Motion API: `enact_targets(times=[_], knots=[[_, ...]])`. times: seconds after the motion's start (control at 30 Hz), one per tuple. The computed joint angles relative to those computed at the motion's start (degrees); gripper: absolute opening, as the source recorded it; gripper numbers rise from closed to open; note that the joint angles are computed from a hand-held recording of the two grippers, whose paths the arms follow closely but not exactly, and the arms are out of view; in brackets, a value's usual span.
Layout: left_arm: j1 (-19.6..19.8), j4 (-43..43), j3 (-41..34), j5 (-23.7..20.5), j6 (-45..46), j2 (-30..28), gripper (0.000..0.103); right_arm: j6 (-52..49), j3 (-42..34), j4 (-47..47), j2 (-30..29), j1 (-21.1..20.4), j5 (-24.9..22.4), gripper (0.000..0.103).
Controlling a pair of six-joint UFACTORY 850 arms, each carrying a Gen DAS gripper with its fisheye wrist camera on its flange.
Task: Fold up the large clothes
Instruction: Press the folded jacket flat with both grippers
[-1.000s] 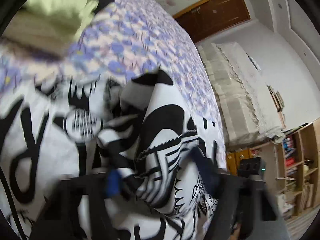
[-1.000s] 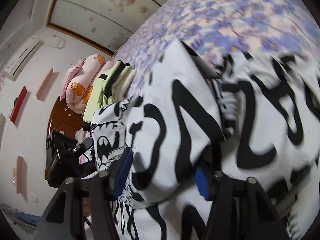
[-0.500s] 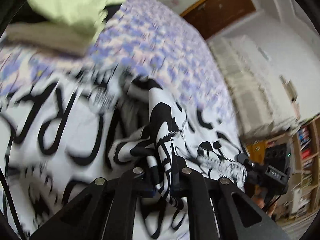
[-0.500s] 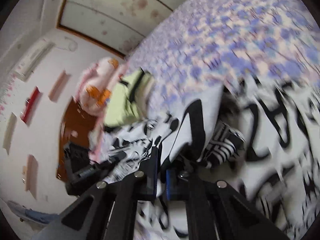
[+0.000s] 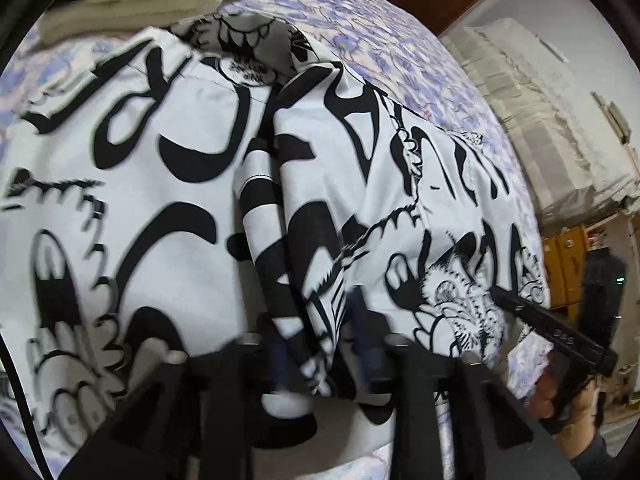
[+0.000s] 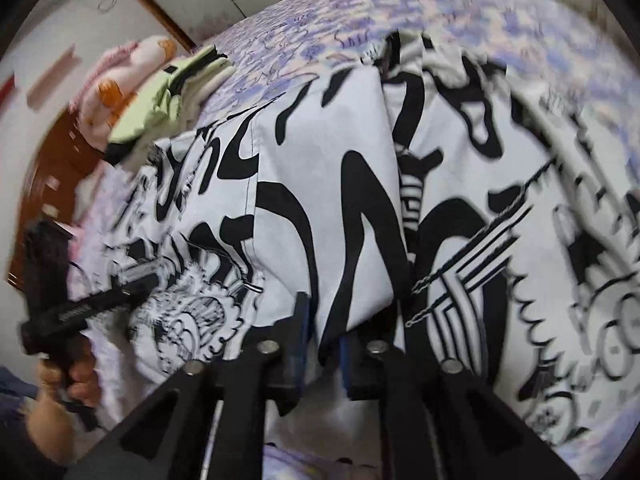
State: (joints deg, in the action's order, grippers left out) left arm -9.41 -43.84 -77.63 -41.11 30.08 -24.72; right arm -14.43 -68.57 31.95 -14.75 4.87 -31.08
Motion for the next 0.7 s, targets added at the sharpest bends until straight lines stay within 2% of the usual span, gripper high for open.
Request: enact_targets(times=[0.03, 0.1, 0.23, 0.3, 0.4, 0.47, 0.53, 0.6, 0.7], knots=[[-0.2, 2.5, 0.1, 0.7, -1.6, 0.7, 0.062, 3.7, -0.4, -5.2, 0.6, 0.6, 0.2, 0.027], [-0.7, 6.0, 0.9, 3.5, -4.3, 2.5, 0.069, 7.7, -0.3, -11.2, 2.1, 1.4, 1.3, 0.029], [-1.8, 17.6, 3.3, 10.9, -12.9, 7.0, 0.069, 15.9, 1.2, -21.3, 5.6, 2.0, 4.5, 0.03], [-2.5, 19.9, 4.9, 15.4, -14.2, 9.4, 0.069, 18.5, 2.1, -24.0, 7.1, 2.2, 7.5, 0.03], [-3.6, 21.0, 5.9, 19.7, -13.5, 11.1, 0.069, 15.2, 2.4, -20.5, 7.8, 2.9, 11.4, 0.03], [-4.8, 20.5, 5.2, 20.7, -12.3, 10.7, 0.062, 12.9, 0.5, -17.8, 6.0, 3.7, 11.1, 0.03], [-5.6, 16.2, 3.4, 19.2, -9.1, 8.9, 0.037, 8.3, -1.8, -13.2, 3.6, 4.3, 9.0, 0.03], [-6.4, 16.9, 1.1, 17.4, -11.6, 6.3, 0.031, 4.0, -3.4, -9.2, 1.5, 5.4, 8.7, 0.03], [-7.2, 13.4, -0.1, 17.8, -11.0, 3.5, 0.031, 2.6, -4.5, -9.6, -1.0, 7.2, 10.7, 0.03]])
